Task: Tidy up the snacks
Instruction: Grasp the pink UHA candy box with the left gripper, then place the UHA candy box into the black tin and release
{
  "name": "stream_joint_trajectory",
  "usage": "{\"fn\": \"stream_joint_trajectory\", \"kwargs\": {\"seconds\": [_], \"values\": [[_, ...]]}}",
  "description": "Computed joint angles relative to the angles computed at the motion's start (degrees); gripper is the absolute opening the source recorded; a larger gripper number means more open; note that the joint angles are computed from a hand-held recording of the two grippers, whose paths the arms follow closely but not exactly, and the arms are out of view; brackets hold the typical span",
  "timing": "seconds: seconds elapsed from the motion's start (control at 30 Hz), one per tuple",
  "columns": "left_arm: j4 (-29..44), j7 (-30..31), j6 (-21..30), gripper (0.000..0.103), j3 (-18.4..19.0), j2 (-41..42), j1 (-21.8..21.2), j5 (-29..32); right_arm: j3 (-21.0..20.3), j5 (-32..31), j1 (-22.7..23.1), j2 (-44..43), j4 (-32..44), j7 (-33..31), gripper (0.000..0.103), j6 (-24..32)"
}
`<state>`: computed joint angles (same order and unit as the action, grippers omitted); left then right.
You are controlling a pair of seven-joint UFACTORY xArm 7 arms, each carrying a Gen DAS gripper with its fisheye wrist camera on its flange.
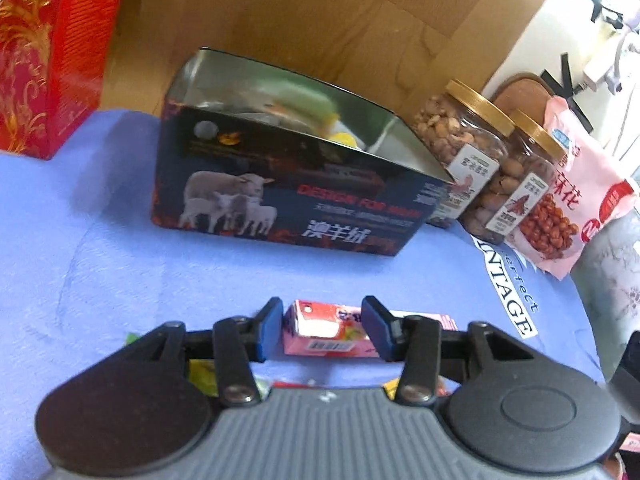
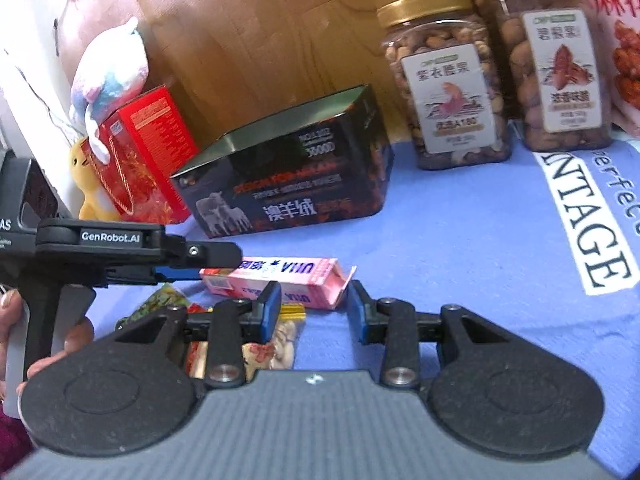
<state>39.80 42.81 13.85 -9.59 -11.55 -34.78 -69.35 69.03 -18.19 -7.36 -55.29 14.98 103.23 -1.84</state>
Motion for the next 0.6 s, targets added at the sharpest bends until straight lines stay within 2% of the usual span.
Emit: {"fn": "stream_joint_trajectory", "kwargs": {"seconds": [0.07,0.17,0.37,0.47,0.53,0.6], "values": [[-0.27,-2.14,-0.91,0.043,-0.79,-0.27,0.08,2.1,0.45,-0.44,-0.38,-0.01,0.89,-0.43,0.037,1.42],[-1.35,-4.73,-2.67,0.043,-0.94,-1.87,-0.55,4.77,0.64,-1.29,0.42,-0.42,1.88,-0.89,0.026,4.85],[-1.3,-1.74,-4.77,0.044,2.39,-6.35,-3.89,3.25,1.61,-4.14,0.22,-6.98,5.65,-0.65,0.025,11.4],[1.04,-0.5,-7.33,0.045,4.08,-6.56,-5.15,3.74,1.51,-6.4,-3.92,-10.29,8.23,-2.59,0.025,10.96],[3.26,0.44,-9.71,0.044,5.39,-5.5,-6.17,3.76,1.28,-7.22,-8.42,-11.63,9.7,-4.31,0.025,7.82],[7.04,5.87,-12.85,0.045,8.11,-2.37,-9.21,-0.32,2.04,-6.76,-13.56,-12.77,11.2,-5.52,0.025,4.49]]}}
